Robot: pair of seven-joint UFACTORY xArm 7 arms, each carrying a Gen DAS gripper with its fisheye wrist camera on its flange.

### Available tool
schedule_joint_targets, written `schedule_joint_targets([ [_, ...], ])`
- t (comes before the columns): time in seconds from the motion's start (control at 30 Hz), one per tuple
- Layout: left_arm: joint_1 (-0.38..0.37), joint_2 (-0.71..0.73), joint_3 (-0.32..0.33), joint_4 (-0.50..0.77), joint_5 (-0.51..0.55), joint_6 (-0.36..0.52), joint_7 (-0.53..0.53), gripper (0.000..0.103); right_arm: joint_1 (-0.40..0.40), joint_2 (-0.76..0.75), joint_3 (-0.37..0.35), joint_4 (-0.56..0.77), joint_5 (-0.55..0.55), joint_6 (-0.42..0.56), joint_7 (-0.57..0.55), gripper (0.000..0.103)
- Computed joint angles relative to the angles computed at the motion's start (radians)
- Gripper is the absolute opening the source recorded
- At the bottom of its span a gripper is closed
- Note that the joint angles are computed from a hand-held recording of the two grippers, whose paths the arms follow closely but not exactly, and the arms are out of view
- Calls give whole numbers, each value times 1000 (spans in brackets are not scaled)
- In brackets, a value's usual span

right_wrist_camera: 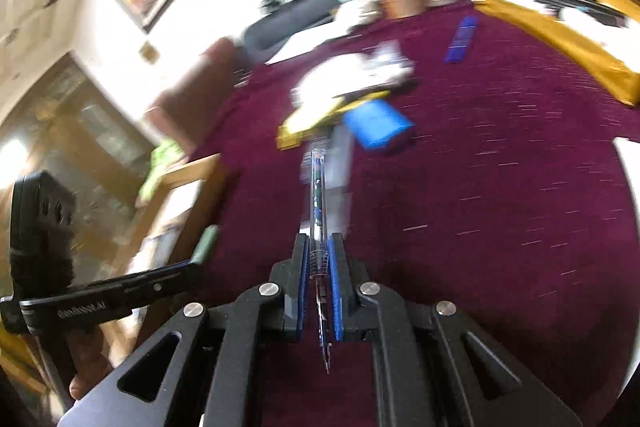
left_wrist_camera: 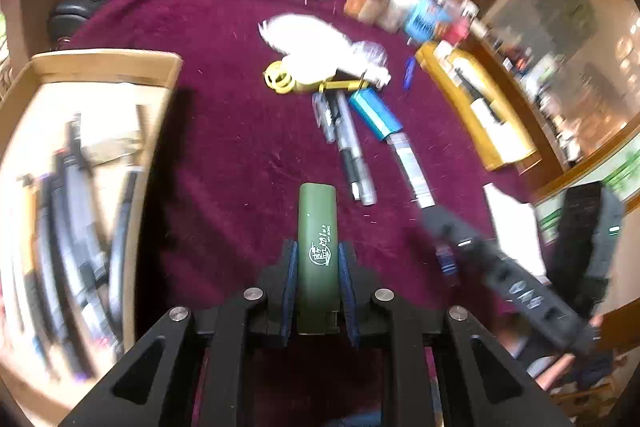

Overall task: Organize rigid objects
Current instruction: 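Carry the pen and green cylinder into the cardboard tray and release both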

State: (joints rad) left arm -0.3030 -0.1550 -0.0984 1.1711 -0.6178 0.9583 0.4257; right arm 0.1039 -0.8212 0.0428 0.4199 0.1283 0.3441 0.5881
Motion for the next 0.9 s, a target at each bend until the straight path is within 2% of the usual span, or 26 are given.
schedule_joint_targets([
  [0.17, 52, -101, 62, -44, 12, 0, -3, 20, 191, 148, -25, 124, 65, -63, -79, 9],
  [0.27, 103, -117, 79, -76, 86, -60, -46, 20, 296, 289, -59, 232, 129, -69, -147, 9],
  [0.33, 127, -90, 96, -72, 112, -61, -72, 20, 352, 366, -82, 299, 190, -62, -204, 9],
  [0.43, 158, -52, 104, -72, 150, -85, -93, 20, 352, 476, -55, 406, 232, -23, -245, 9],
  [0.57, 172, -34, 100, -95, 169, -133, -91, 20, 291, 586, 28, 516, 212, 11, -213, 9],
  [0.63, 174, -26, 93, -104, 183, -150, -93, 20, 280, 636, 44, 563, 224, 30, -223, 9],
  [0.7, 176, -16, 87, -109, 202, -166, -100, 20, 245, 681, 80, 602, 154, 48, -163, 9],
  [0.83, 175, -8, 63, -127, 271, -226, -139, 20, 219, 733, 107, 640, 80, 59, -99, 9],
  [0.9, 174, -12, 61, -140, 297, -249, -151, 20, 216, 747, 108, 645, 78, 56, -97, 10],
])
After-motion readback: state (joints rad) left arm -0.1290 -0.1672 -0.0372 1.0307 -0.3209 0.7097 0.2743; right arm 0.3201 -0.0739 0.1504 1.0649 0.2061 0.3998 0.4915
